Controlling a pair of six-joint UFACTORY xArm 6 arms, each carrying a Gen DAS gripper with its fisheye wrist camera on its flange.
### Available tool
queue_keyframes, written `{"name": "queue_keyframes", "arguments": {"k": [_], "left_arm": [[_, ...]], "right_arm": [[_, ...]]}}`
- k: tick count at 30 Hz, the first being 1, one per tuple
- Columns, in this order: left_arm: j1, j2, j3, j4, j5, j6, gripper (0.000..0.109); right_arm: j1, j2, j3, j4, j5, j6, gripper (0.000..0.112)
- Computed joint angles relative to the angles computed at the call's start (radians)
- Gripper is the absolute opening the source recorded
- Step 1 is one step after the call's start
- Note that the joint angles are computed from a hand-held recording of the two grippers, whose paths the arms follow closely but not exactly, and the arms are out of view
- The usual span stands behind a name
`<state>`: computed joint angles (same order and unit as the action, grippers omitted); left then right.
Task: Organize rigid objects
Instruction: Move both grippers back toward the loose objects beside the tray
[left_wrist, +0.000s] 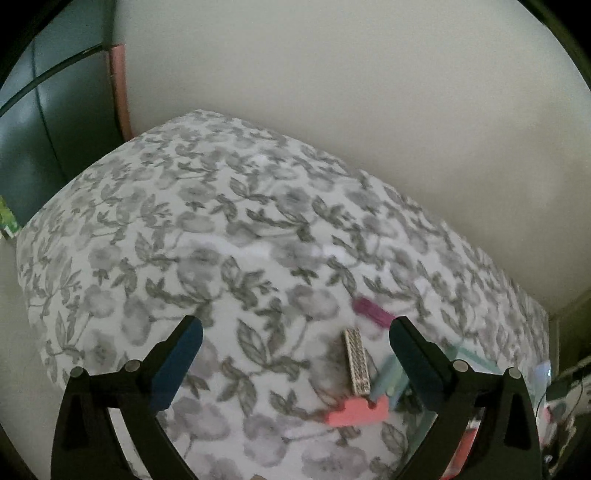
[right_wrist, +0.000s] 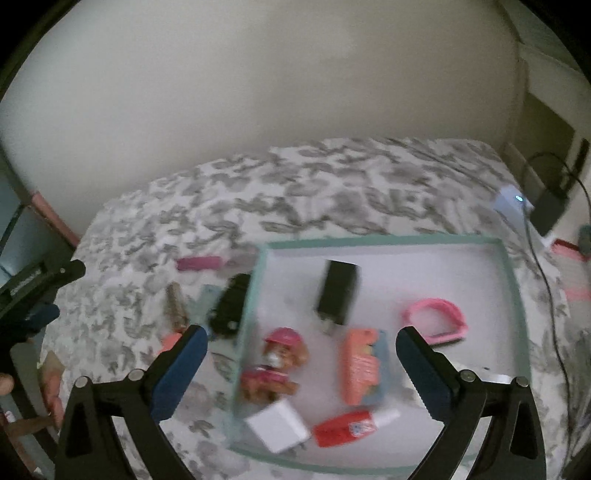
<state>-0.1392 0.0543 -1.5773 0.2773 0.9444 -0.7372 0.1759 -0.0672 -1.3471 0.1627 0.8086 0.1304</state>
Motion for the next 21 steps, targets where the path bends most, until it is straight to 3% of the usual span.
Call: {"name": "queue_keyframes", "arguments": {"k": [5, 21], "left_arm": [[0.025, -0.001, 0.028, 0.023, -0.044, -0.009, 0.101], [0.049, 0.219, -0.162, -0.246, 0.103, 0.188, 0.101]], "right_arm": [[0.047, 0.039, -0.024, 0.046, -0.017, -0.044, 0.103], [0.091, 0.257, -0.242, 0.004, 0.013, -0.074, 0.103]]}}
